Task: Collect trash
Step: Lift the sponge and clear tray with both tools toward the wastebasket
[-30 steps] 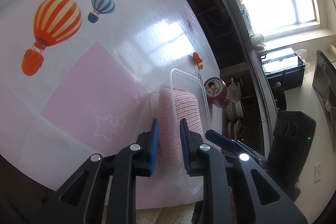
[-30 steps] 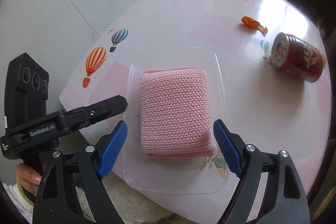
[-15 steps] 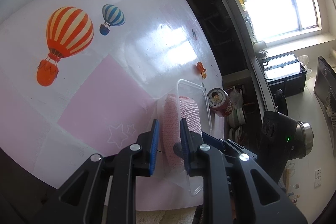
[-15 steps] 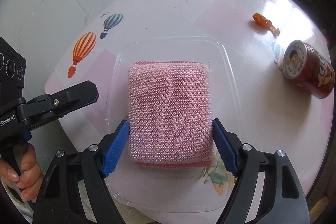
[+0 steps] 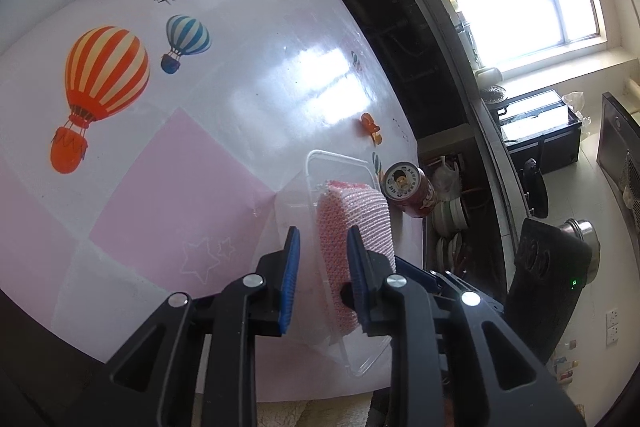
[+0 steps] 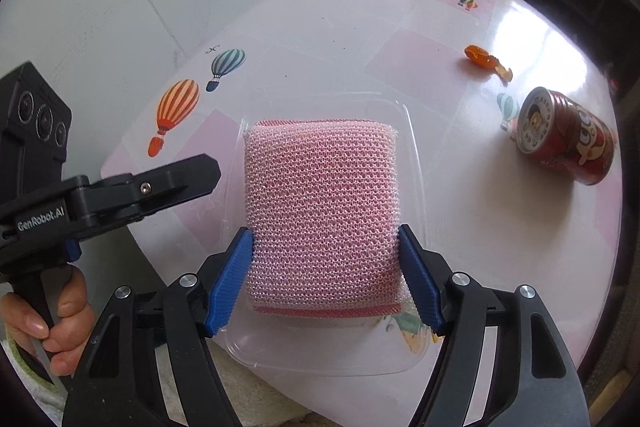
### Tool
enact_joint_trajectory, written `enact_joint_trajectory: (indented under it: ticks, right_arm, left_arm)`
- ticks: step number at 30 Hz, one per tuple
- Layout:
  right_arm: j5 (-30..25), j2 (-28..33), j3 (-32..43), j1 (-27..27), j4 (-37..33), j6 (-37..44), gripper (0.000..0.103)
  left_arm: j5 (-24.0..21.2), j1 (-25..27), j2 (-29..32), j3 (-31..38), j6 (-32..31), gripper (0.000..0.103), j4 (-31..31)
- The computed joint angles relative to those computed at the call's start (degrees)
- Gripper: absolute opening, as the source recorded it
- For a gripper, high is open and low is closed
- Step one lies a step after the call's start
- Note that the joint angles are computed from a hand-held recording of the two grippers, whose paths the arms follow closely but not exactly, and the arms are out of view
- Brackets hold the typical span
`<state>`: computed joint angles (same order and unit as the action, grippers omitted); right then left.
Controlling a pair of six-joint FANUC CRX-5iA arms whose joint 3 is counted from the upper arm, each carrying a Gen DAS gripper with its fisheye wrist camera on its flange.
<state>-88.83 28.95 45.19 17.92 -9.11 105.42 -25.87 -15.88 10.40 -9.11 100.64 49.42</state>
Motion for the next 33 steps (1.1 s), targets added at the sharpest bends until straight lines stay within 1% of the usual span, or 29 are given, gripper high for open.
enact_joint_trajectory:
  ticks: [3,6,7,10,12,15,18,20,22,23,25,28,33]
  right_arm:
    - [-0.4,-0.7,0.6,-1.3,-2.0,-0.6,0.068]
    - [-0.7,-1.8,2.5,-4.2,-6.1,-1.7,0.068]
    - [-0.9,-2.2,3.2,-5.4,-7.4,-2.1,0.068]
    - [1.6,-4.1,2.6,-8.0,-7.4,-4.0,0.069]
    - [3.6,-4.9,1.2,-9.2,-5.0,-5.5,0.069]
    - [3.5,-4.1,-0.1,-11.4,-1.8,-8.6,0.069]
    - [4.6,-4.8,-4.4,-12.7,0.9,-11.2,0.070]
    - [5.0,-5.3,-6.5,-13.7,1.2,-12.1,0.070]
    - [6.1,-6.0,-9.0,-13.9,2.6,-13.1,0.071]
    - [6.5,-6.5,-10.1,-14.0,3.1,-13.5,0.071]
    - [7.2,-7.0,-11.3,-14.3,3.6,-14.0,0.073]
    - [5.9,-6.4,-10.3,-15.6,2.0,-14.4,0.076]
    - [4.8,-5.1,-8.3,-16.8,-0.3,-14.3,0.085]
  left_arm:
    - [-1.1,0.4,0.9,2.8,3.7,0.028,-5.4]
    - [-1.7,0.6,1.4,3.4,4.4,0.028,-5.9]
    - [-2.2,0.8,1.6,3.9,5.2,0.028,-7.0]
    - [-4.6,1.0,2.6,6.1,6.8,0.034,-10.5]
    - [-8.2,0.9,4.1,9.7,8.5,0.034,-14.9]
    - [-14.0,0.1,6.9,15.9,11.4,0.034,-22.4]
    - [-21.3,-2.0,10.5,25.1,15.0,0.034,-34.0]
    - [-25.5,-3.4,12.8,30.3,16.3,0.034,-39.6]
    - [-27.3,-4.1,14.2,32.9,16.2,0.022,-42.0]
    - [-28.0,-4.3,14.8,33.9,15.8,0.019,-42.5]
    - [-28.8,-4.8,15.6,35.4,15.3,0.010,-43.0]
    - [-30.2,-5.8,16.9,38.2,14.5,0.006,-44.6]
    - [-33.5,-7.9,19.4,43.3,14.1,0.006,-47.3]
